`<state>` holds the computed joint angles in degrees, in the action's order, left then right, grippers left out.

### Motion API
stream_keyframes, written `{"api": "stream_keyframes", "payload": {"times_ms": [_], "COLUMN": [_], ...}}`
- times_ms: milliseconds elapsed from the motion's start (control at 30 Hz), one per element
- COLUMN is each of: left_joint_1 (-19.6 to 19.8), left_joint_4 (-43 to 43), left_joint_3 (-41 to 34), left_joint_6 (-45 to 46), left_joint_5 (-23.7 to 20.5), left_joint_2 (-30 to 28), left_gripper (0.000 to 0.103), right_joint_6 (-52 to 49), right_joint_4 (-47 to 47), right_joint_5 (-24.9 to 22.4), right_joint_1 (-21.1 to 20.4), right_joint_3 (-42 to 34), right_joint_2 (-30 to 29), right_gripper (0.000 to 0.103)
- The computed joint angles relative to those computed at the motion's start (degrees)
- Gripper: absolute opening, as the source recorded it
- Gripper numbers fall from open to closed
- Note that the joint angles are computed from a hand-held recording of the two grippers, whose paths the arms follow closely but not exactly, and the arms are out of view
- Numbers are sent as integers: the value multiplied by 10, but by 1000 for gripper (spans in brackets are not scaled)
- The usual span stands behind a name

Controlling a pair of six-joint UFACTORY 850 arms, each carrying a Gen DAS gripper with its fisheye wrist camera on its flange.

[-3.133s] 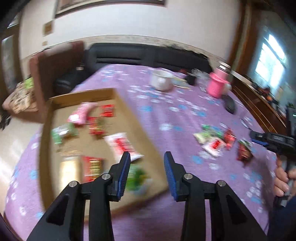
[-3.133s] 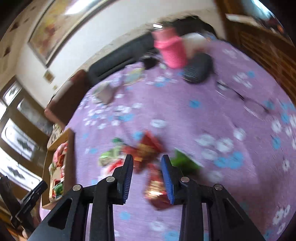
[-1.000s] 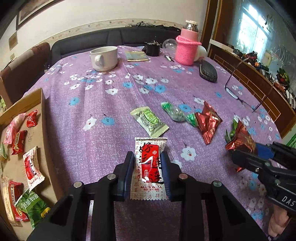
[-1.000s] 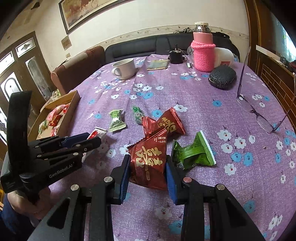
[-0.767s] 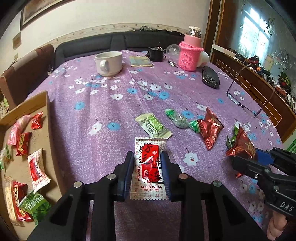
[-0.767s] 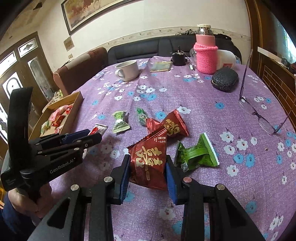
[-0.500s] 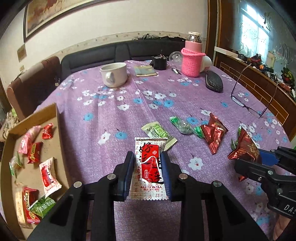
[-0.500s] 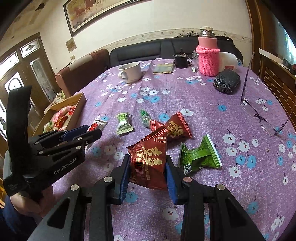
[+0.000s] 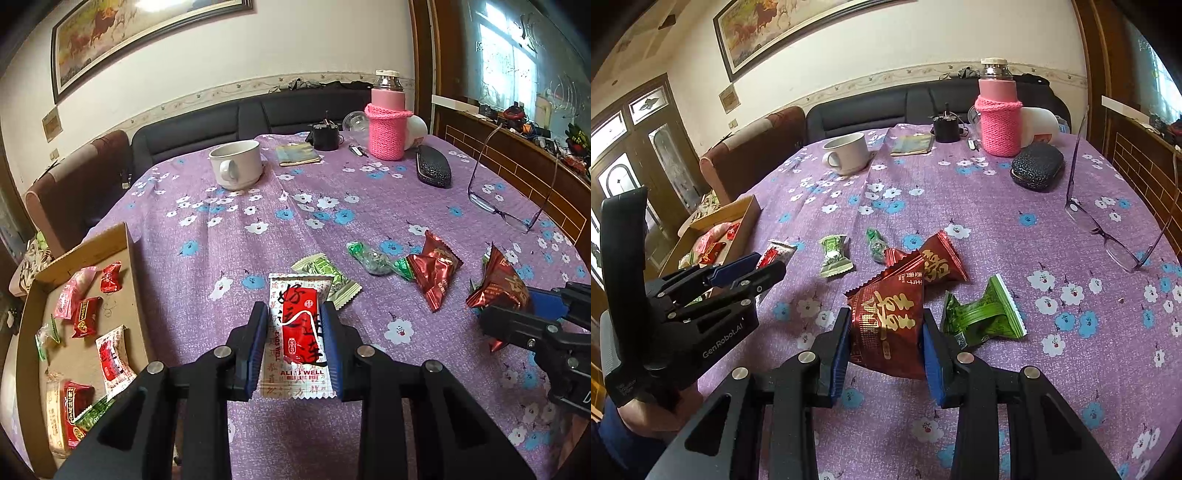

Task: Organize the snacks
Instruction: 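Lift the white-red packet with left while right lifts the dark red packet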

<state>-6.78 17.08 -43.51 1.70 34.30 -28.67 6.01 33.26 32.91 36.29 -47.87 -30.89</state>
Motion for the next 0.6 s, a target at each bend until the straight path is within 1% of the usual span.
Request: {"api": "stream_keyframes", "payload": {"times_ms": [600], "left_joint_1": [-2], "left_joint_4": [-13], "left_joint_3": [2], "left_joint_6": [13], "left_joint_5": [4], "left_joint_2": [0], "left_gripper": [28], "right_joint_6": [-10], "right_joint_4": [10], "right_joint_5": [-3], "right_joint_1": [0], "right_joint_3": [-3], "right_joint_2": [-2], "right_gripper": [38]}}
